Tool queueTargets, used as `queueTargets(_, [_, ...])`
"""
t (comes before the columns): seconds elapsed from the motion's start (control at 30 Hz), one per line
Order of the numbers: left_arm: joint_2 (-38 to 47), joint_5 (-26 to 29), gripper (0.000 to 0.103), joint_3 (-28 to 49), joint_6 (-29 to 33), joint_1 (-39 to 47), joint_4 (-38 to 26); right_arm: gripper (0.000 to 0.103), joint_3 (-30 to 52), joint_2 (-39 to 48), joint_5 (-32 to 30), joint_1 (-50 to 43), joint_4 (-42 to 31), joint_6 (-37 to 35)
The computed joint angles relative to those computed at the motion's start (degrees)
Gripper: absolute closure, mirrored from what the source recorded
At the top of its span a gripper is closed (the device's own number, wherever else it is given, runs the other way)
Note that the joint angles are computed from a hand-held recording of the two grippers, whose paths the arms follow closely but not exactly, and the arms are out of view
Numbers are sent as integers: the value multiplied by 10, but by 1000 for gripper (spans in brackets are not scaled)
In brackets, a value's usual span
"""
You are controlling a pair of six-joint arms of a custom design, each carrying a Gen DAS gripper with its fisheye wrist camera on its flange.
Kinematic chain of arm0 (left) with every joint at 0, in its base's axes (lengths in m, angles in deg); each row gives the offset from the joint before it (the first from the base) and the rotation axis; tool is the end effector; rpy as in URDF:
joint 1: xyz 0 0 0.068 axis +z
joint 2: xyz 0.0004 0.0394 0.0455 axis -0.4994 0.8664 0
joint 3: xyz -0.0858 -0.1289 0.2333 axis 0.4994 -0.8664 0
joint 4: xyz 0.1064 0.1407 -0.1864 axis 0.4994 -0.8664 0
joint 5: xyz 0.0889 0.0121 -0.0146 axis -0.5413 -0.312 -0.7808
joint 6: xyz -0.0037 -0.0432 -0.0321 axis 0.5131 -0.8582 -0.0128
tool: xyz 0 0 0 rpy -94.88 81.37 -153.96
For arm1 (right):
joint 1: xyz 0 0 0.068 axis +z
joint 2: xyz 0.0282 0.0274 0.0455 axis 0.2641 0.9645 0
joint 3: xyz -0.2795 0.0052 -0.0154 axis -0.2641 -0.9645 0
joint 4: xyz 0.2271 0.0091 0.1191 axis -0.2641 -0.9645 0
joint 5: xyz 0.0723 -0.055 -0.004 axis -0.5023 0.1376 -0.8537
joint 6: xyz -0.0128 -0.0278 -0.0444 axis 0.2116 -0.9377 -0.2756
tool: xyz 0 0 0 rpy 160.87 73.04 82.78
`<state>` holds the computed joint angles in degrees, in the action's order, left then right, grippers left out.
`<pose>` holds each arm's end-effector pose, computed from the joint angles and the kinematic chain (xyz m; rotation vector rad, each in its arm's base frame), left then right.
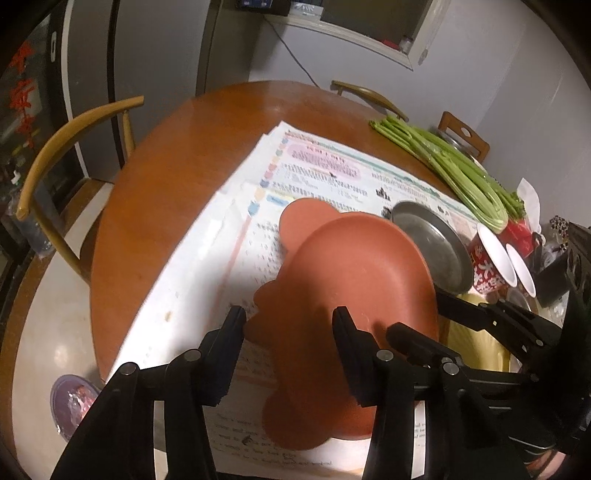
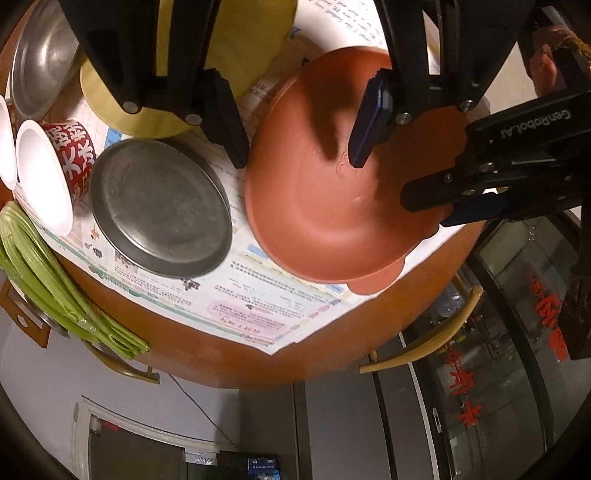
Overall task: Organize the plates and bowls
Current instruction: 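Lift the orange plate with the left gripper and carry it aside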
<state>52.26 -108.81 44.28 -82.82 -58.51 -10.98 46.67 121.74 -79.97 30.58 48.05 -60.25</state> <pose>0.2799 -0.1385 0.0681 -0.6465 2.4076 -0.1383 0.3596 0.1118 0.0822 -1.0435 2.3053 0.4125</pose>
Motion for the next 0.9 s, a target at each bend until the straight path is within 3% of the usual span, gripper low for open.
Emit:
queueTargets(0.37, [-27,14,53,-2,44,73,21,46,60,9,-19,25,-34,76])
queueTargets(0.9, [65,59,52,108,113,148,3,46,161,95,-21,37,-45,153])
